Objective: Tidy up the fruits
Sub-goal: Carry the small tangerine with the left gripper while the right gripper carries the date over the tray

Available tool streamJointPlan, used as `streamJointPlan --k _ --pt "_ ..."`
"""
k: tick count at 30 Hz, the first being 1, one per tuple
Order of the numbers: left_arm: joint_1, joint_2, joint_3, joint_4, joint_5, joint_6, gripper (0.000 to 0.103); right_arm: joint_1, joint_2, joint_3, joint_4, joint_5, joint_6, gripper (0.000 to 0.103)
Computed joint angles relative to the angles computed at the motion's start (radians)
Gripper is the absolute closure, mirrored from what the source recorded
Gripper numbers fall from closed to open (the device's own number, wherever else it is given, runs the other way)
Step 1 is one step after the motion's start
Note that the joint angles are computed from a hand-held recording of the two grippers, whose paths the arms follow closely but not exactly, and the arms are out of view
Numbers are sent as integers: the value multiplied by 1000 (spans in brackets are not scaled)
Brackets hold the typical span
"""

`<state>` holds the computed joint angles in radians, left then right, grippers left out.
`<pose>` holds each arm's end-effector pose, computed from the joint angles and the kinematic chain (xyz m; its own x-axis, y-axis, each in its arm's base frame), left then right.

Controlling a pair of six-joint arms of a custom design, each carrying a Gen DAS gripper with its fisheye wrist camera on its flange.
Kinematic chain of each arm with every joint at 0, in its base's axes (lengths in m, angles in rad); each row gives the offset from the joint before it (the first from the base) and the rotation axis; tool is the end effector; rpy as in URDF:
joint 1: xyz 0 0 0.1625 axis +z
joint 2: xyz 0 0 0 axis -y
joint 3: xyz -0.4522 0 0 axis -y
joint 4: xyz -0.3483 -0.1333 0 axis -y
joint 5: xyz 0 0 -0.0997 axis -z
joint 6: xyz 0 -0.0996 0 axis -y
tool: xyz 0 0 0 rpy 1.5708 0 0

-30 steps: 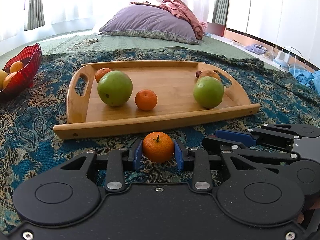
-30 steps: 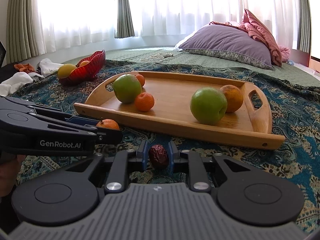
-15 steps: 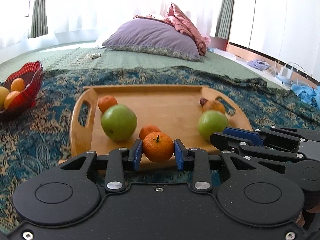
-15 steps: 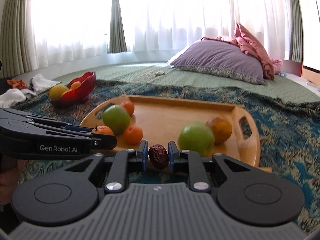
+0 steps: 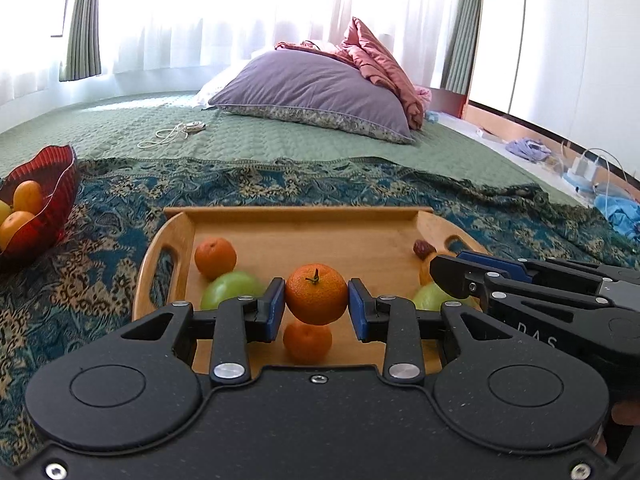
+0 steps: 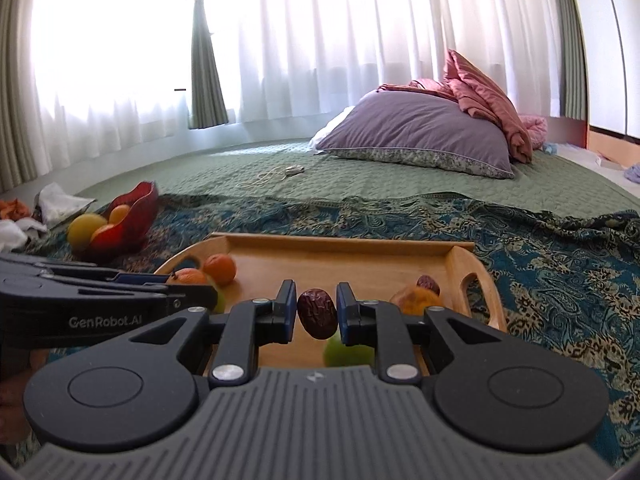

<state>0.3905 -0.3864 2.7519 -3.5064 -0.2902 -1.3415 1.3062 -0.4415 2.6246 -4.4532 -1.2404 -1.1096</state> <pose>-0.1432 -0.3063 0.0215 -0.7594 -0.2423 -0.6038 0.4446 0.4844 -0.7535 0.0695 -0.3769 0.0628 -0.6098 -0.6411 0.4659 -0.7774 0.3697 -0.5088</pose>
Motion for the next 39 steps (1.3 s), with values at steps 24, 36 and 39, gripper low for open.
streamJointPlan --k 24,36,39 --pt "346 -12 -268 -453 -35 745 71 169 -74 -313 379 -240 233 78" --pt "455 -102 -371 -304 -101 821 71 221 -90 -450 598 -358 353 78" --pt "477 -116 -387 -280 -115 823 71 225 -87 -473 639 -376 382 78"
